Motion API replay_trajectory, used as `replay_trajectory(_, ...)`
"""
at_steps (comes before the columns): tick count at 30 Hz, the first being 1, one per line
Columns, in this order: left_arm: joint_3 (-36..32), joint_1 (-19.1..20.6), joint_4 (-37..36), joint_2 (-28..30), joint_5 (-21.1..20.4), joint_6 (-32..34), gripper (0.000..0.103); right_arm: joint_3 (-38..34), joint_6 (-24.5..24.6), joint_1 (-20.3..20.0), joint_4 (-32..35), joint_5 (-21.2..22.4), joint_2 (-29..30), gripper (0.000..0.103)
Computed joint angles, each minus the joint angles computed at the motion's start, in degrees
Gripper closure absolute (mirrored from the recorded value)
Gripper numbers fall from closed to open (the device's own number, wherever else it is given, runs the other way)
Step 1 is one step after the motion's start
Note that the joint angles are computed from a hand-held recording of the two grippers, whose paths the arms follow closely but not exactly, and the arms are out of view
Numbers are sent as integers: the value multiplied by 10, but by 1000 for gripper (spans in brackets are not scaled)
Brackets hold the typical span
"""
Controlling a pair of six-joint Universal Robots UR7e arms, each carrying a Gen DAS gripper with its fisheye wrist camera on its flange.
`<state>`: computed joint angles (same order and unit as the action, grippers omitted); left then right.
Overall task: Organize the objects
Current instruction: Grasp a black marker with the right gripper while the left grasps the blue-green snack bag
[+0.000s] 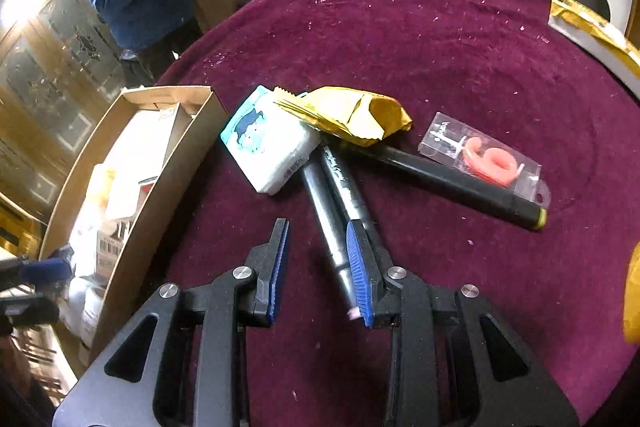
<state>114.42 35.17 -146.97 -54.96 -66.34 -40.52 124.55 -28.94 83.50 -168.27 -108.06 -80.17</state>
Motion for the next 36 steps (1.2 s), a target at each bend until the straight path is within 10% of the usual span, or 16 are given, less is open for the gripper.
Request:
replay_trajectory(10, -14, -4, 3, 10, -6, 4, 36, 14, -9, 22, -25, -48, 23, 87)
replay_trajectory(24, -149, 6, 65, 119, -26, 30, 36, 149, 54, -22, -39, -47, -129, 87)
replay_trajectory(36, -323, 31, 194, 246, 46, 34, 36, 158, 23, -61, -40, 20, -153, 87)
